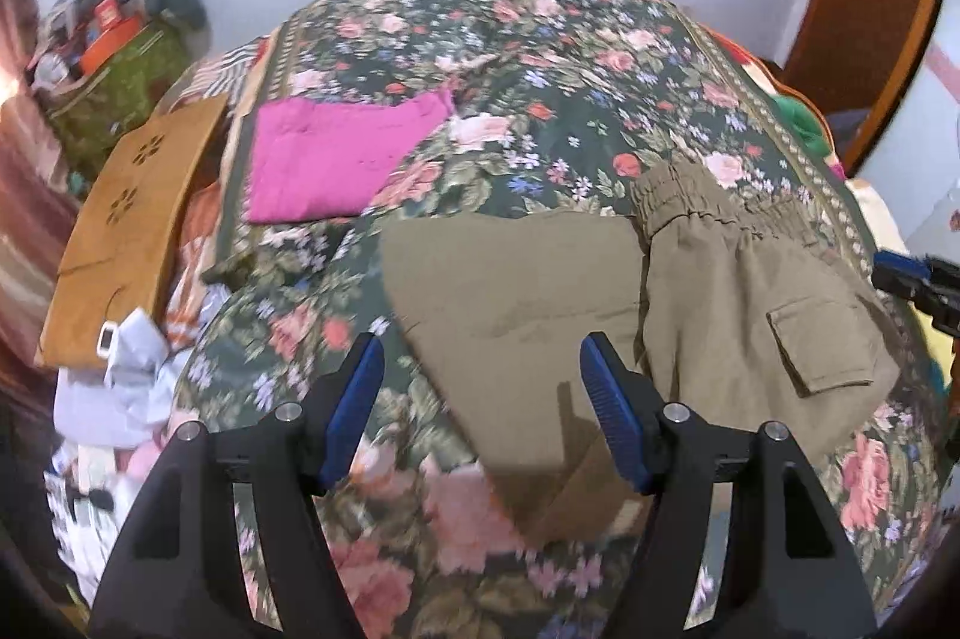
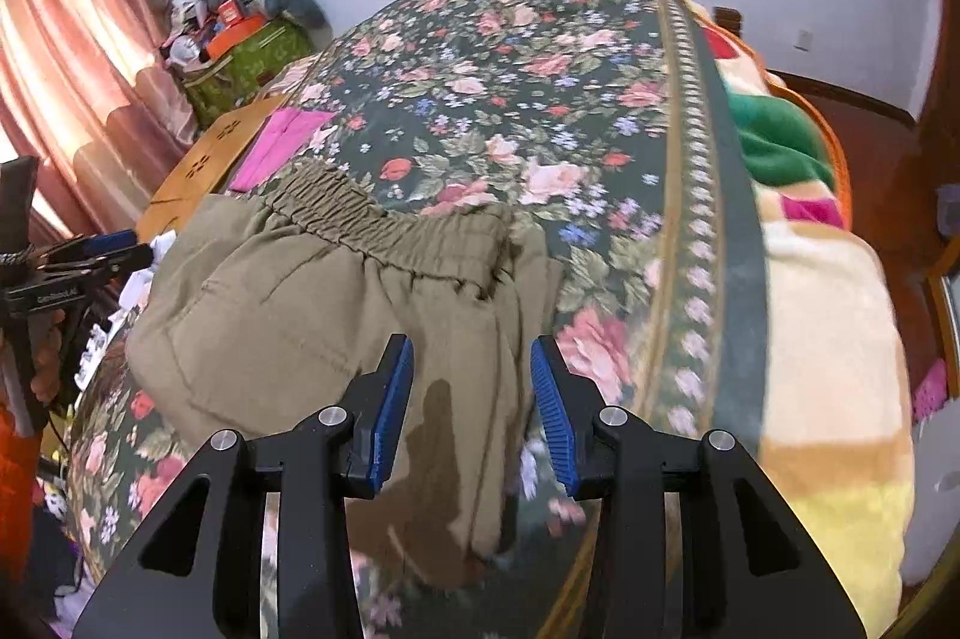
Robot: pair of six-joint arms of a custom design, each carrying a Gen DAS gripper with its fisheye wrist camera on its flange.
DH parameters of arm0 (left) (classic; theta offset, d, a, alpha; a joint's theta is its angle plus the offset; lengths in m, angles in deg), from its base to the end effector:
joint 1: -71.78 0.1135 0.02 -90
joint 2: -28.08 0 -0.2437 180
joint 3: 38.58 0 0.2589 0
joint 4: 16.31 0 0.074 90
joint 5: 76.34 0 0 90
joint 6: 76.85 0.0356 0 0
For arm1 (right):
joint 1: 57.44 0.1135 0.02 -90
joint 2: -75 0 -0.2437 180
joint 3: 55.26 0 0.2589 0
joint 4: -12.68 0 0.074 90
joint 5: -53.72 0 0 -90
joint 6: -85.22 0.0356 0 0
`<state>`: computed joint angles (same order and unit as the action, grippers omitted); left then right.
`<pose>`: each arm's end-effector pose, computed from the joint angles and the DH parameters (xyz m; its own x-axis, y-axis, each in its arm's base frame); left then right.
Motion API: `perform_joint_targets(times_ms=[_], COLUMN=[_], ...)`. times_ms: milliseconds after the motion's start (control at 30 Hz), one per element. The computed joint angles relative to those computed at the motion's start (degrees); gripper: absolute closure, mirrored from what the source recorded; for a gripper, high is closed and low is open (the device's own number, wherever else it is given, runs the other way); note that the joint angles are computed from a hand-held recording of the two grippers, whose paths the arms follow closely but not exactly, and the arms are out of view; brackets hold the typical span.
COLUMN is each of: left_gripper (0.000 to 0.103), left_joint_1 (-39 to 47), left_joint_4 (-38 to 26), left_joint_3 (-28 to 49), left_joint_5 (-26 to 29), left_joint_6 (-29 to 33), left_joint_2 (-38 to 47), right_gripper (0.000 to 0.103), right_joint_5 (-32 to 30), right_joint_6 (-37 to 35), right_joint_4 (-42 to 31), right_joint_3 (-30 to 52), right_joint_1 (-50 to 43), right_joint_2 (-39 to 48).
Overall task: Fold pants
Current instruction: 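Close the right gripper on the folded edge while the left gripper grasps the other side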
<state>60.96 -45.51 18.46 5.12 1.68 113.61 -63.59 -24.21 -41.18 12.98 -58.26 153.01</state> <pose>0.2828 -0.0487 0.1407 -0.8350 -0.0406 -0.5488 -0.0595 0.9981 0.0167 0.2716 0.0124 0.2133 -0.7813 -0.2844 -0.5556 -0.4782 0.8449 0.2399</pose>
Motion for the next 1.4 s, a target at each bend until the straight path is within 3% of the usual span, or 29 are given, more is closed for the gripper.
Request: perform_joint_targets(times_ms=[67, 167, 267, 600, 700, 833, 900, 1400], left_gripper=[0.038, 0.055, 0.055, 0.055, 0.052, 0.03, 0.026, 0.029], left_joint_1=[0.5, 1.8, 3.9, 5.4, 4.9, 4.1, 4.0, 7.8], left_joint_4=[1.1, 0.7, 2.7, 1.4, 0.8, 1.2, 1.4, 3.1], left_joint_3=[2.1, 5.5, 5.6, 1.9, 0.6, -0.9, -1.1, 7.0], left_joint_5=[0.3, -0.2, 0.6, 0.2, 1.1, 2.9, 4.4, 19.0], left_joint_6=[0.2, 0.0, 0.3, -0.3, -0.6, -1.9, -2.2, -3.0], left_joint_2=[4.4, 11.4, 14.8, 7.5, 4.6, 2.1, 2.4, 17.2], right_gripper=[0.066, 0.069, 0.071, 0.067, 0.053, 0.037, 0.036, 0.036], right_joint_5=[0.4, 2.3, 2.7, 4.2, 3.7, 3.8, 3.6, -3.6], right_joint_6=[-0.5, -1.3, -2.4, -3.5, -3.4, -2.7, -2.3, 0.8], right_joint_4=[0.6, 1.3, 1.3, -0.9, -1.6, -0.5, -1.1, -4.8], right_joint_3=[1.0, 1.7, 1.9, 3.0, 2.7, 1.6, 2.0, 11.3], right_joint_1=[0.9, 2.4, 2.2, 1.6, 1.3, 1.1, 0.8, 1.0], right_joint_2=[2.8, 6.4, 8.2, 5.7, 3.9, 2.4, 3.9, 21.3])
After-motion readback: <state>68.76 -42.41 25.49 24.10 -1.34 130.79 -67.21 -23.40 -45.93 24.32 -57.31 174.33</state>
